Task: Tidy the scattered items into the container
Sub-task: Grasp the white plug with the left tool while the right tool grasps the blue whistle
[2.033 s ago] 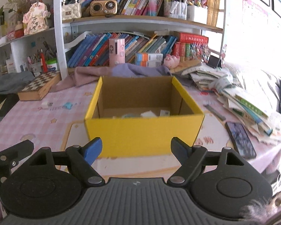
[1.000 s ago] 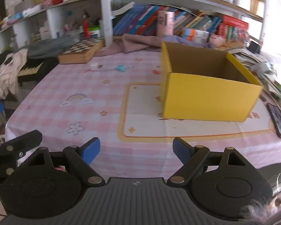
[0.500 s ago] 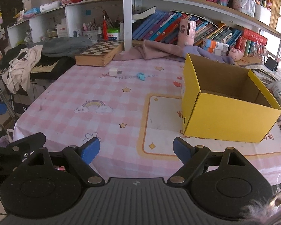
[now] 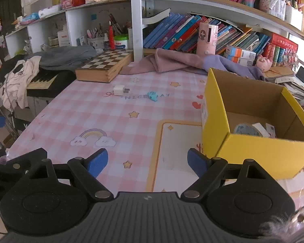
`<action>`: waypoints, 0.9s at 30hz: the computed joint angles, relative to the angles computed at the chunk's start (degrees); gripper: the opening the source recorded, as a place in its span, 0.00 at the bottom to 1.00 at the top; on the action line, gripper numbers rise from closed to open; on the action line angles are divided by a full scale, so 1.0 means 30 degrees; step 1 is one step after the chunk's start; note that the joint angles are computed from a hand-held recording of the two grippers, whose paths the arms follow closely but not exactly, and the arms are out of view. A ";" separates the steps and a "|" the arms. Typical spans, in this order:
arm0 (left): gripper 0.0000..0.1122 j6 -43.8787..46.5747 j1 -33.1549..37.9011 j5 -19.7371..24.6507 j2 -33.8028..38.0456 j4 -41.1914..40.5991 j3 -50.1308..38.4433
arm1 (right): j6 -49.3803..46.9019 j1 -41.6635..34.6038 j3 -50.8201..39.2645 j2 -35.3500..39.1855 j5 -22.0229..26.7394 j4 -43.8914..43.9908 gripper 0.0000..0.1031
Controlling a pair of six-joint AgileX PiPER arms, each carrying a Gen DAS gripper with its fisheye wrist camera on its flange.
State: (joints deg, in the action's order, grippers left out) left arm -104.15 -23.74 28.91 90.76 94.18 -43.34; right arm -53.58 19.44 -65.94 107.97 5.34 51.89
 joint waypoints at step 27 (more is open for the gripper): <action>0.90 1.0730 0.3540 -0.0675 0.8153 -0.8019 -1.1132 | 1.1634 -0.0937 -1.5929 0.9658 0.6350 -1.2294 0.85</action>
